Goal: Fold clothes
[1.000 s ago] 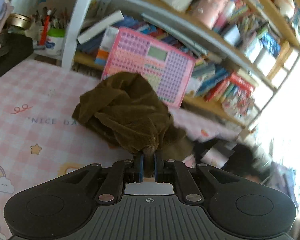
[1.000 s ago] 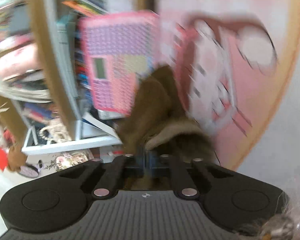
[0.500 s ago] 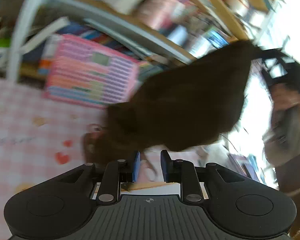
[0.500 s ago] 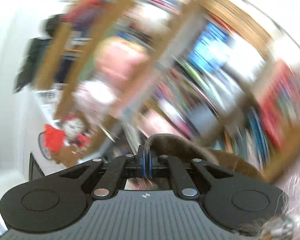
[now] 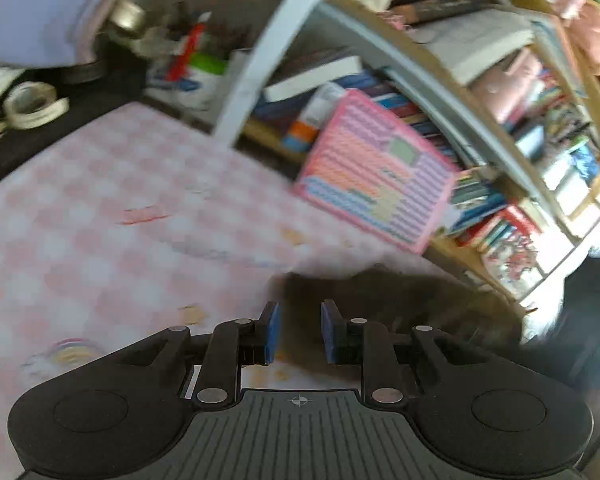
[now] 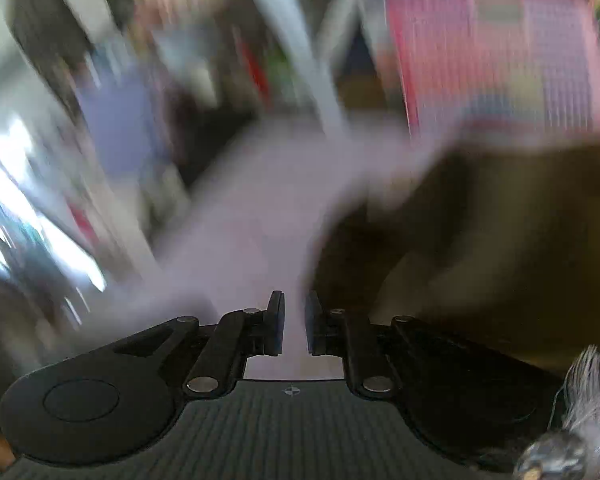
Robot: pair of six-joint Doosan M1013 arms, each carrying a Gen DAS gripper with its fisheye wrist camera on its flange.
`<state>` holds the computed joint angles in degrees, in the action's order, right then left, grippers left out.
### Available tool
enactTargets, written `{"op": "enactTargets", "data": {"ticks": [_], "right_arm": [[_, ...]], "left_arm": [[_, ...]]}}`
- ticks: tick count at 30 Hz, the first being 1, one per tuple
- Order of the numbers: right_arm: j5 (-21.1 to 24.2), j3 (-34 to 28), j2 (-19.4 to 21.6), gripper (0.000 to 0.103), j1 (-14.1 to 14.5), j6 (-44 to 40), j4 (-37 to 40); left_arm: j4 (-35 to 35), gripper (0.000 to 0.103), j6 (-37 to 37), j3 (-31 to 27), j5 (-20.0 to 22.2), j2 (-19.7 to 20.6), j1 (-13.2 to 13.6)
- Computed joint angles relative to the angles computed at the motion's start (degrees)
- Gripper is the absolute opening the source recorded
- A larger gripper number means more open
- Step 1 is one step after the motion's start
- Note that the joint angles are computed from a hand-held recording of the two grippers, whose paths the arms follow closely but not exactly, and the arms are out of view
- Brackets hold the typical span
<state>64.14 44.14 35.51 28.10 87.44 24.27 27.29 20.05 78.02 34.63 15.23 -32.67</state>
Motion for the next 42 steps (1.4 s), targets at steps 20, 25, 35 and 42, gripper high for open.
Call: {"op": "enactTargets", "data": {"ticks": [20, 25, 35, 42], "right_arm": [[-13.8, 8.7, -6.5, 0.046, 1.5, 9.7, -20.9], [-0.9, -4.2, 2.0, 0.034, 4.2, 3.3, -32.9], [3.9, 13.3, -8.2, 0.005, 7.2, 17.8, -32.1], [3.4, 21.5, -13.2, 0.006, 10.1, 42.5, -42.6]], "left_arm": [[-24.1, 0.025, 26.1, -4.9, -1.4, 4.2, 3.2], [-19.7, 0.025, 19.1, -2.2, -2.7, 2.3, 3.4], [-32.4, 0.025, 46.5, -2.2, 0.1, 3.4, 5.5], [-39.9, 0.037, 72.6, -6.1, 5.8, 5.9, 5.0]]}}
